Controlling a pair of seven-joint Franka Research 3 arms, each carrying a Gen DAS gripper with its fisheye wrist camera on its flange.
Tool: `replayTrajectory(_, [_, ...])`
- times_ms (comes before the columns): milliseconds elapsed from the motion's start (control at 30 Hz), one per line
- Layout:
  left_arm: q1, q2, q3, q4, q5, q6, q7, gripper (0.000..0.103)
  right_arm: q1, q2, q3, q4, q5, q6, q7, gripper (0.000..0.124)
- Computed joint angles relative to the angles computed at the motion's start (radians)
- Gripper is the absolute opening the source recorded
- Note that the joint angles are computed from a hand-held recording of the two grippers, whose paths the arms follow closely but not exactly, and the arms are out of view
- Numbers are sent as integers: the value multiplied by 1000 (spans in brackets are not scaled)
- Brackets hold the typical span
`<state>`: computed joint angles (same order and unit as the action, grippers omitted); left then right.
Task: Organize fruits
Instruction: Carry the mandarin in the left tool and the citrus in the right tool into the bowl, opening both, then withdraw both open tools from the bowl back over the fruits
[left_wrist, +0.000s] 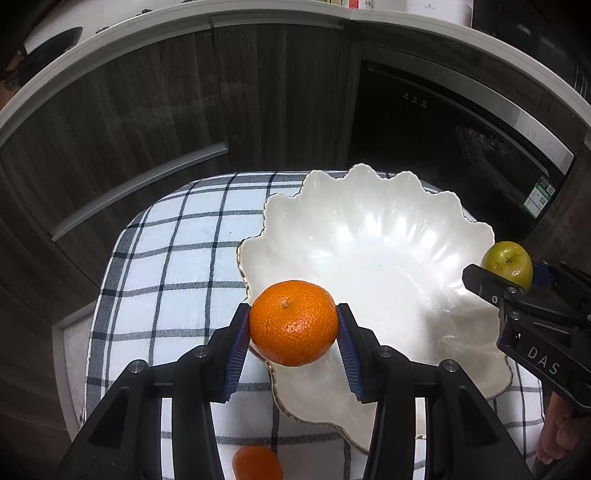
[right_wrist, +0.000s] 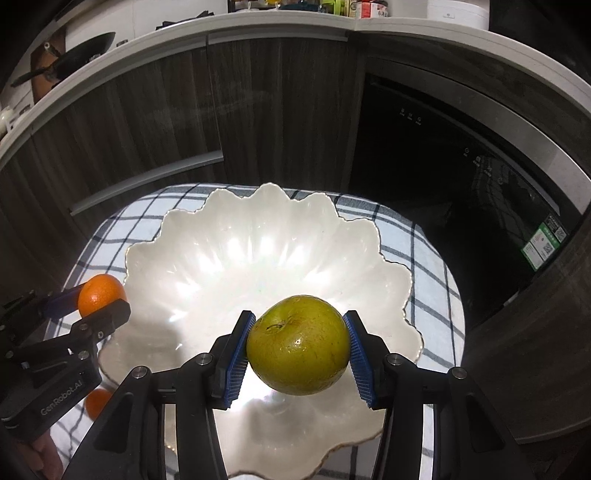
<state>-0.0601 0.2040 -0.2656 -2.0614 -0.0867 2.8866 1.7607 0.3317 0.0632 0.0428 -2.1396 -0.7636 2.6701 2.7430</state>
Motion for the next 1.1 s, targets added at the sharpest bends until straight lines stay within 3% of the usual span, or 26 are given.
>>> replayTrajectory(300, [6,18,-6,27,-16,-35,-1,47,-2,29,-16,18,39,-3,-31,50])
replayTrajectory(367, [5,15,-4,17,-14,-10,-3,66,-3,32,-19,19,53,7,-42,50])
replayTrajectory(467, [24,6,-20,6,-54,14,15,85,3,30,-24,24,44,-7,-27,58])
replayTrajectory(500, [32,5,-29,8,-74,11,29,87,5,27,-26,22,29,-1,-15,69])
replayTrajectory(567, [26,1,-21,8,-70,17,26,90,8,20,-27,22,-5,-6,19,80])
replayTrajectory(667, [15,-9,-2,-3,-40,46,3,97,5,11,-22,25,-24,-14,46,86])
replayTrajectory(1100, [21,-70,-4,-52,-98,47,36,100,-11,-57,21,6,-58,-73,112,86])
